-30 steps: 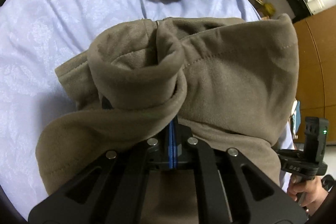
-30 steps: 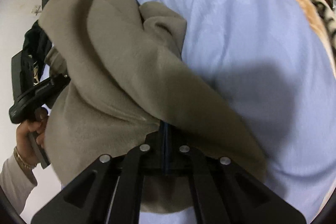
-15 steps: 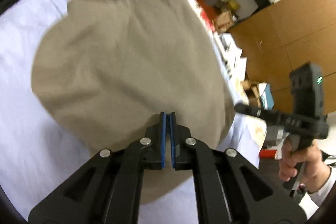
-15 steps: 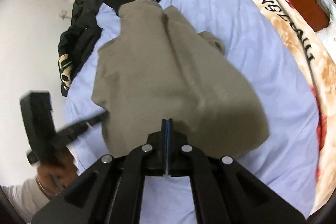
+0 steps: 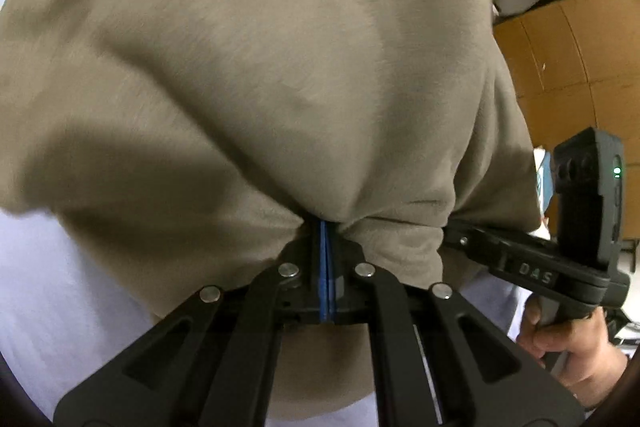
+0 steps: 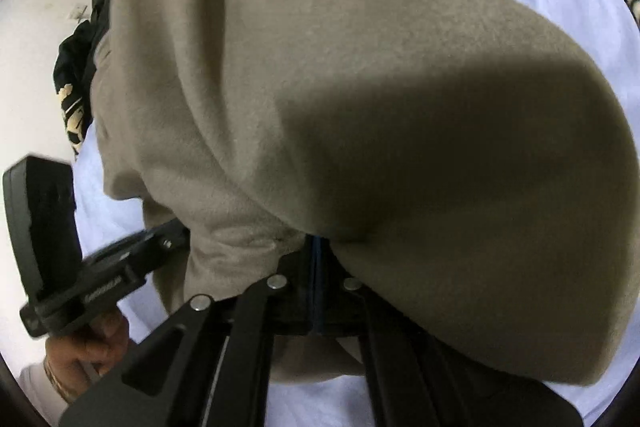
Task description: Fold large clothes
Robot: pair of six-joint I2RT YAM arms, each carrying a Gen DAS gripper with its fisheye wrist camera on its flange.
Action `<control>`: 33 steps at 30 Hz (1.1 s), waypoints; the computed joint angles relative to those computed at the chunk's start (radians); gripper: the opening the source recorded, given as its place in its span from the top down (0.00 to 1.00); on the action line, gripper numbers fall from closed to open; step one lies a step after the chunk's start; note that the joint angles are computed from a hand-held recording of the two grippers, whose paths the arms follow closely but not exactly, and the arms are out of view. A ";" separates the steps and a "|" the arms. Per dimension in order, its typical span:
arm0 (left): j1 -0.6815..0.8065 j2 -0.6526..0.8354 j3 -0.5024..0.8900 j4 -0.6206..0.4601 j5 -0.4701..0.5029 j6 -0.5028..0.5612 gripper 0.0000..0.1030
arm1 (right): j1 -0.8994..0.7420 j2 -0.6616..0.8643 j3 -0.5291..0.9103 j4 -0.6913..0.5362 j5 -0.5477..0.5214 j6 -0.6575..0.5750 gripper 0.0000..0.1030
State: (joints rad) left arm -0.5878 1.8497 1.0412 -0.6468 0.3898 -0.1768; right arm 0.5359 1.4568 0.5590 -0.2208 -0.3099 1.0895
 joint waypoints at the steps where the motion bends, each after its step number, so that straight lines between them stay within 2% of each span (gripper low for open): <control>1: -0.007 -0.012 0.009 -0.023 -0.001 0.017 0.96 | -0.006 -0.051 -0.014 -0.011 -0.008 0.008 1.00; 3: -0.002 -0.049 0.061 -0.106 0.012 0.103 0.96 | 0.003 -0.194 -0.054 -0.031 0.005 0.044 0.98; 5: 0.032 -0.093 0.121 -0.191 0.052 0.208 0.93 | 0.048 -0.367 -0.082 -0.105 0.063 0.110 0.85; 6: 0.052 -0.109 0.140 -0.218 0.058 0.246 0.85 | 0.093 -0.466 -0.092 -0.153 0.117 0.168 0.73; 7: 0.079 -0.117 0.175 -0.252 0.066 0.284 0.79 | 0.137 -0.546 -0.100 -0.196 0.168 0.221 0.68; 9: 0.161 -0.096 0.262 -0.300 0.084 0.349 0.55 | 0.255 -0.684 -0.112 -0.285 0.285 0.353 0.66; 10: 0.203 -0.087 0.294 -0.301 0.084 0.372 0.51 | 0.313 -0.737 -0.121 -0.323 0.339 0.418 0.63; 11: 0.239 -0.077 0.312 -0.304 0.090 0.395 0.43 | 0.383 -0.753 -0.122 -0.337 0.404 0.496 0.61; 12: 0.286 -0.019 0.379 -0.317 0.094 0.413 0.39 | 0.473 -0.747 -0.118 -0.352 0.487 0.597 0.58; 14: 0.372 0.103 0.491 -0.358 0.118 0.448 0.39 | 0.562 -0.708 -0.127 -0.330 0.558 0.702 0.50; 16: 0.402 0.208 0.600 -0.403 0.146 0.436 0.39 | 0.609 -0.716 -0.169 -0.327 0.587 0.769 0.49; 17: 0.418 0.261 0.630 -0.410 0.166 0.440 0.37 | 0.634 -0.758 -0.192 -0.365 0.609 0.801 0.48; 19: 0.432 0.350 0.702 -0.420 0.163 0.463 0.36 | 0.623 -0.743 -0.232 -0.292 0.607 0.798 0.42; 22: 0.394 0.405 0.692 -0.358 0.120 0.461 0.36 | 0.567 -0.718 -0.280 -0.217 0.586 0.774 0.40; 24: 0.384 0.429 0.701 -0.333 0.098 0.459 0.29 | 0.536 -0.732 -0.314 -0.174 0.582 0.771 0.35; 26: 0.384 0.434 0.699 -0.314 0.098 0.453 0.25 | 0.525 -0.730 -0.337 -0.135 0.583 0.771 0.34; 28: 0.381 0.449 0.696 -0.285 0.104 0.444 0.23 | 0.574 -0.742 -0.345 -0.140 0.626 0.797 0.28; 30: 0.374 0.457 0.697 -0.274 0.118 0.434 0.20 | 0.594 -0.720 -0.348 -0.120 0.648 0.800 0.26; 33: 0.381 0.487 0.747 -0.321 0.162 0.451 0.20 | 0.636 -0.710 -0.335 -0.143 0.682 0.865 0.25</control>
